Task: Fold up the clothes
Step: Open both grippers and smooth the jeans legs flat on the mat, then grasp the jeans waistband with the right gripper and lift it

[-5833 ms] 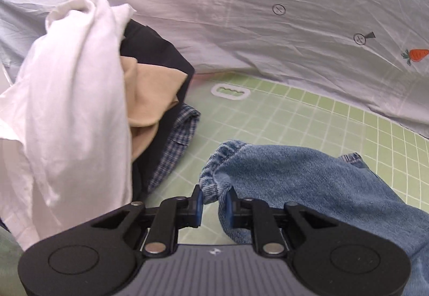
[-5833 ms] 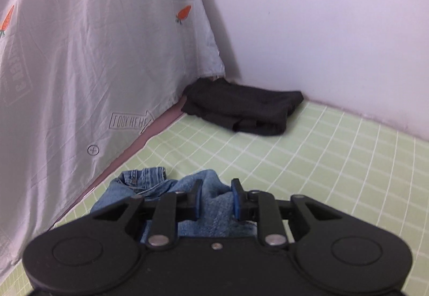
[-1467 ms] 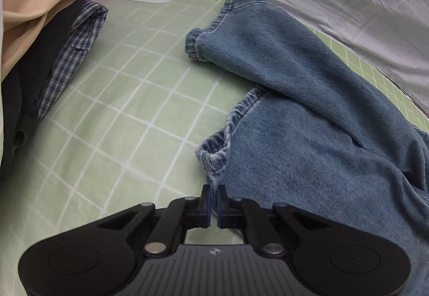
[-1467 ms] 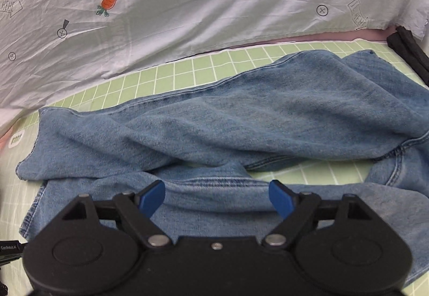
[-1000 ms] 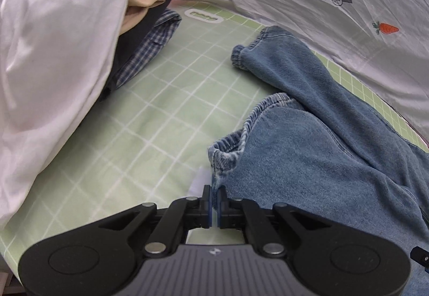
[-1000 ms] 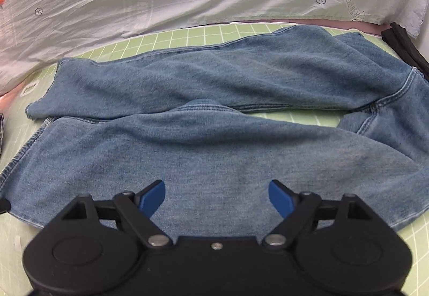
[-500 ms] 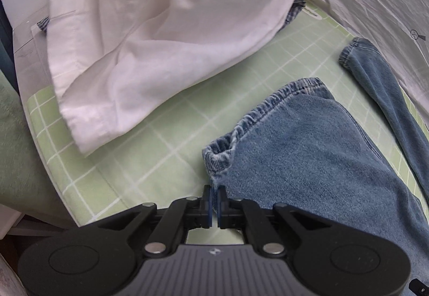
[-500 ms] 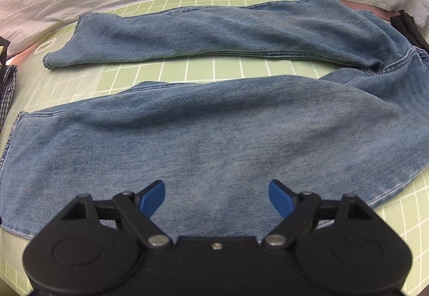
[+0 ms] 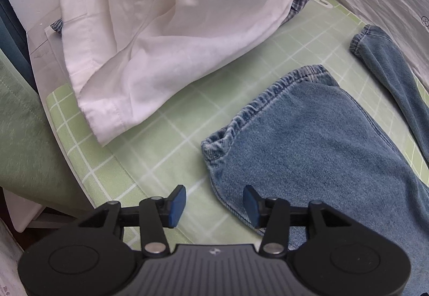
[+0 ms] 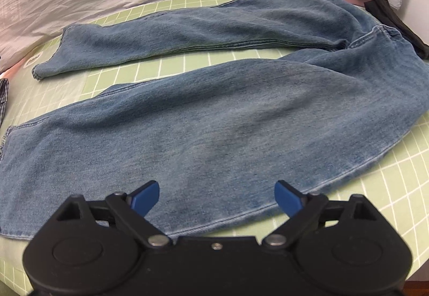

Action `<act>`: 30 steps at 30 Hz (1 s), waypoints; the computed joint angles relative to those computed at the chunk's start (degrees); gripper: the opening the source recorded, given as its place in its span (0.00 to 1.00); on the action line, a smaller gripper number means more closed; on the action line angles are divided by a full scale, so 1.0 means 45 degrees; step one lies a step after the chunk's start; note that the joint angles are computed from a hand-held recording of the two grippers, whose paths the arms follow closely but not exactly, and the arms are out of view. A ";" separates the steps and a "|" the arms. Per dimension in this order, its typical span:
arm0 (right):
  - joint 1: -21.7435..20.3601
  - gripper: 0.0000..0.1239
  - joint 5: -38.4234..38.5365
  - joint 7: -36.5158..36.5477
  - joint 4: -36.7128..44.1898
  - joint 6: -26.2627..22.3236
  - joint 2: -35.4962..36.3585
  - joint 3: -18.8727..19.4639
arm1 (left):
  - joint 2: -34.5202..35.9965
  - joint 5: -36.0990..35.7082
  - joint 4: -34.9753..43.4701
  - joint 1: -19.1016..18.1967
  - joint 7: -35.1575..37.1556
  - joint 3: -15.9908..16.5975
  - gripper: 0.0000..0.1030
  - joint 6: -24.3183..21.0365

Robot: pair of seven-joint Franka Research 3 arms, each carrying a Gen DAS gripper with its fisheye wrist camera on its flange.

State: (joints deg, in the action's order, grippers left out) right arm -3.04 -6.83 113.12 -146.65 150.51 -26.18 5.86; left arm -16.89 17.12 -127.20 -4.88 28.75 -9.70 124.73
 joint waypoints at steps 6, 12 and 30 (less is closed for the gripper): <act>-0.0543 0.78 0.0193 -0.0167 -0.0085 0.0079 -0.0029 -0.0592 | 0.0481 0.0729 0.1022 -0.0192 -0.0994 -0.0580 0.60 -0.0961; -0.1325 0.79 0.0628 -0.1489 0.0286 0.0242 0.0306 -0.1680 | 0.0888 0.0799 0.1582 -0.0887 -0.2017 -0.0959 0.61 -0.1200; -0.3432 0.81 0.7906 -0.4813 0.5530 -0.0909 0.4830 -0.5094 | 0.7773 0.1164 0.9087 -0.3668 -0.0824 -0.0907 0.64 -0.2875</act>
